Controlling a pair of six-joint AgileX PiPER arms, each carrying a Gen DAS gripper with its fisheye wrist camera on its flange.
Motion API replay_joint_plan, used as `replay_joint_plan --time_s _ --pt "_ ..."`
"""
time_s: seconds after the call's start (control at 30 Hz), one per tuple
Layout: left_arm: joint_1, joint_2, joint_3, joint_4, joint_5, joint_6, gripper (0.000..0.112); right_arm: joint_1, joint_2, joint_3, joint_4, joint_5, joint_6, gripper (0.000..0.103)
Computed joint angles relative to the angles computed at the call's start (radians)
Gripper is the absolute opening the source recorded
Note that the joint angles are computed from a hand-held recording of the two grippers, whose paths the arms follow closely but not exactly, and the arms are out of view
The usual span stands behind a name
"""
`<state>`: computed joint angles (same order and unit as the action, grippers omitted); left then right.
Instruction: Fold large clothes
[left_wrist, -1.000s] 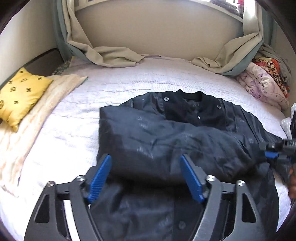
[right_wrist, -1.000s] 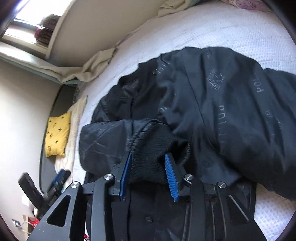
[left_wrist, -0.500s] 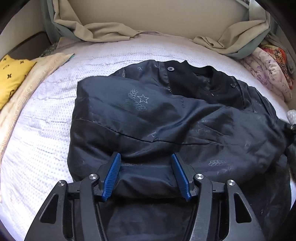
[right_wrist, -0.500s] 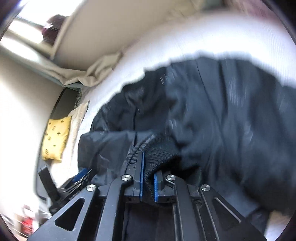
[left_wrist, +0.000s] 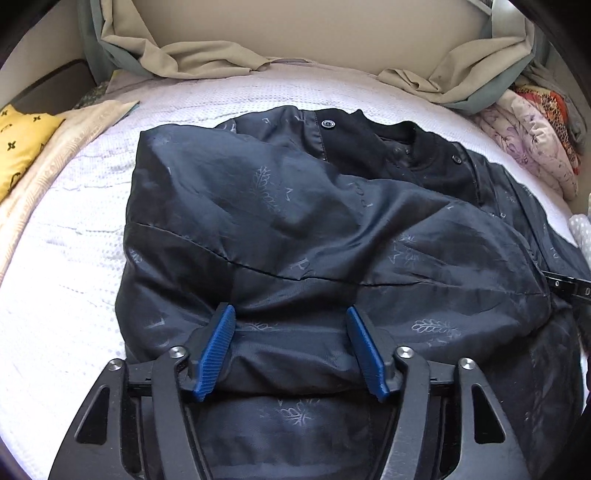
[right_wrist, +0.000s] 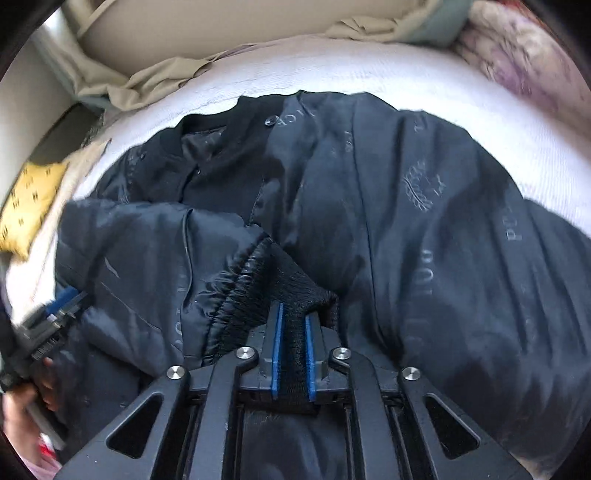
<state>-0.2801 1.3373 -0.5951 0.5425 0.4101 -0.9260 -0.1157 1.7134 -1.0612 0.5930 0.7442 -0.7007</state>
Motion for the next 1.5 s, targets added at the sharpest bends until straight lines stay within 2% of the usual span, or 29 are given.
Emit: replay_joint_plan --time_s 0.1,0.23,0.3,0.33,0.4,0.47,0.57,0.67,0.73,0.87,0.97,1.03,1.1,1.23,1.37,1.47,1.5 --pt "-0.015 -0.007 -0.011 -0.012 0.02 0.0 0.078 -0.068 -0.03 -0.029 0.033 0.089 0.027 0.017" --pt "-0.071 -0.014 -0.039 0.026 0.085 -0.06 0.08 -0.102 -0.171 0.031 0.112 0.027 -0.075 0.017" --pt "-0.076 -0.03 -0.043 0.019 0.095 -0.072 0.08 -0.093 -0.191 0.037 0.168 0.063 -0.133 0.017" --pt "-0.074 -0.04 -0.041 0.018 0.094 -0.077 0.08 -0.096 -0.185 0.04 0.216 0.112 -0.188 0.017" --pt "-0.072 -0.064 -0.032 0.049 0.103 -0.115 0.08 -0.066 -0.164 0.047 0.241 0.139 -0.211 0.017" --pt "-0.055 -0.06 -0.028 0.043 0.102 -0.102 0.08 -0.008 -0.161 0.073 0.196 0.079 -0.184 0.017" --pt "-0.01 -0.029 -0.016 -0.029 0.062 -0.02 0.08 0.058 -0.134 0.106 0.11 -0.029 -0.131 0.017" --pt "-0.033 0.005 -0.011 0.039 0.056 -0.08 0.08 0.079 -0.101 0.117 0.032 -0.085 -0.064 0.013" --pt "-0.018 0.017 -0.005 0.026 0.031 -0.069 0.08 0.08 -0.066 0.115 0.02 -0.106 -0.062 0.006" --pt "0.042 0.025 0.016 -0.075 -0.041 0.038 0.08 0.099 -0.047 0.139 0.021 -0.163 -0.089 0.004" --pt "0.062 0.032 0.023 -0.121 -0.065 0.09 0.08 0.11 -0.038 0.149 0.017 -0.194 -0.103 0.003" --pt "0.063 0.041 0.029 -0.101 -0.08 0.074 0.08 0.104 -0.03 0.154 0.044 -0.2 -0.128 0.002" --pt "0.043 0.052 0.035 -0.009 -0.084 -0.019 0.08 0.099 -0.024 0.162 0.079 -0.213 -0.169 0.002" --pt "-0.001 0.048 0.031 0.116 -0.05 -0.167 0.081 0.097 -0.024 0.163 0.087 -0.217 -0.176 0.001" --pt "-0.066 0.034 0.001 0.162 0.044 -0.219 0.085 0.063 -0.044 0.131 0.074 -0.132 -0.123 0.003" --pt "-0.11 0.026 -0.027 0.177 0.114 -0.243 0.087 0.038 -0.091 0.117 0.078 -0.077 -0.105 0.013" --pt "-0.119 0.021 -0.03 0.18 0.128 -0.248 0.087 0.028 -0.113 0.117 0.082 -0.068 -0.098 0.019"
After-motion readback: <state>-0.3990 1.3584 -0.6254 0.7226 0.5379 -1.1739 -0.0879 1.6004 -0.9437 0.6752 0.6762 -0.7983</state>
